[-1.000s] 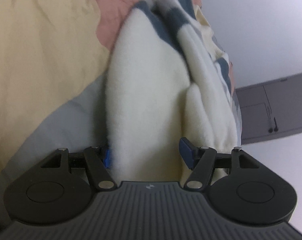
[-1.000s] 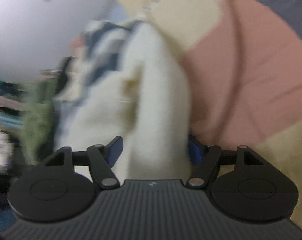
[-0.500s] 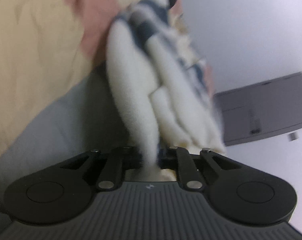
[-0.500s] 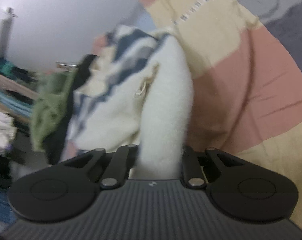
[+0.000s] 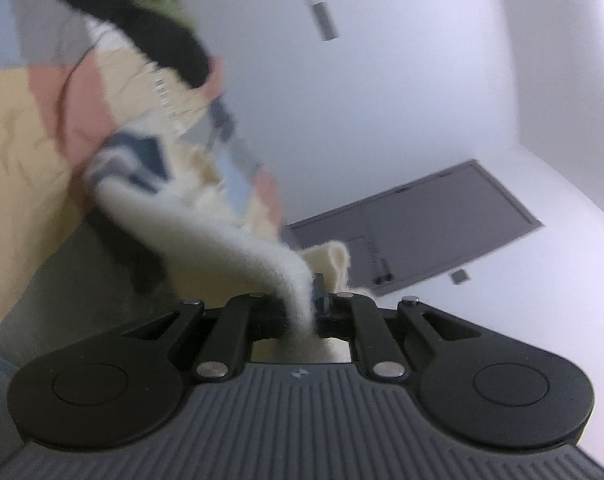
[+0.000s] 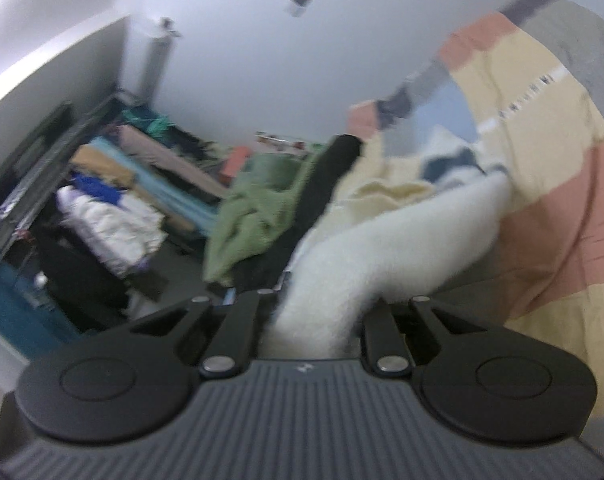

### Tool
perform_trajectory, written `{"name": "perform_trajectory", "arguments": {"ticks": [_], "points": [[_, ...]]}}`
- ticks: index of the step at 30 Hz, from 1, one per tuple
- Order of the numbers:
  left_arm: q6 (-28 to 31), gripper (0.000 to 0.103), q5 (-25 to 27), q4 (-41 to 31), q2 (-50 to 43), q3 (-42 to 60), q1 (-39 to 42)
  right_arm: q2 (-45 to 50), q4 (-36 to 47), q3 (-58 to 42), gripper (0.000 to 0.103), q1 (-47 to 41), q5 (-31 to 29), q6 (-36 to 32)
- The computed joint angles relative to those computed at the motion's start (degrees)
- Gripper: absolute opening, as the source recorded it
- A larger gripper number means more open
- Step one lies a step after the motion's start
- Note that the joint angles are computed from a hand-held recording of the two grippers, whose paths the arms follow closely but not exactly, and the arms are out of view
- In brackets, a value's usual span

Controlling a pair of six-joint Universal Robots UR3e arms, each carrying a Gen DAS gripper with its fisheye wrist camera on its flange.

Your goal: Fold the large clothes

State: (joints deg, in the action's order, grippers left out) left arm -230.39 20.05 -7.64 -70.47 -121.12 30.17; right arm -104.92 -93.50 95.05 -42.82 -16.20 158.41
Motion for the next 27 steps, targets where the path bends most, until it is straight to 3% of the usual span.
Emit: {"name": "perform_trajectory", "arguments": {"ticks": [3,5,8,10,13,16,19,21,27], "points": [[-1.1,0.011,-6.0,-0.9,4.9,-1.1,5.1,-2.0,30.3,-10.8,0.017,-3.9,2.2,-21.4],[-0.8,0.012,-6.9,-0.6,6.1,-0.2,6.2,-1.0,37.3,-15.2,0.017,-4.8,2.3,-26.2],[-1.3,0.012,0.6,3.8,0.3,3.7,0.8,1.4,20.3,-12.7,0.018,-2.3,1.4,-13.1],[-3.2,0.012,6.3,8.7,-7.3,7.9,-3.8,5.1,0.2,-9.5,0.018,0.8,-0.4,2.3],[-0.3,0.012,17.7,9.4,-19.1,18.2,-11.4,14.8,-31.0,-8.6,0.018,6.4,-5.3,26.6],[1.6,0.012,25.3,6.4,-32.4,32.3,-16.3,28.0,-51.9,-15.2,0.018,12.4,-11.5,45.6],[3.1,0.012,30.4,1.2,-44.9,47.9,-19.1,40.0,-60.4,-25.1,0.018,17.4,-17.6,53.6],[4.2,0.012,32.9,-3.1,-53.6,59.1,-20.6,47.6,-61.4,-32.9,0.018,19.9,-21.0,56.2],[7.5,0.012,36.7,-16.1,-76.3,88.3,-22.4,68.6,-52.1,-59.2,0.018,24.8,-27.4,54.9]]}}
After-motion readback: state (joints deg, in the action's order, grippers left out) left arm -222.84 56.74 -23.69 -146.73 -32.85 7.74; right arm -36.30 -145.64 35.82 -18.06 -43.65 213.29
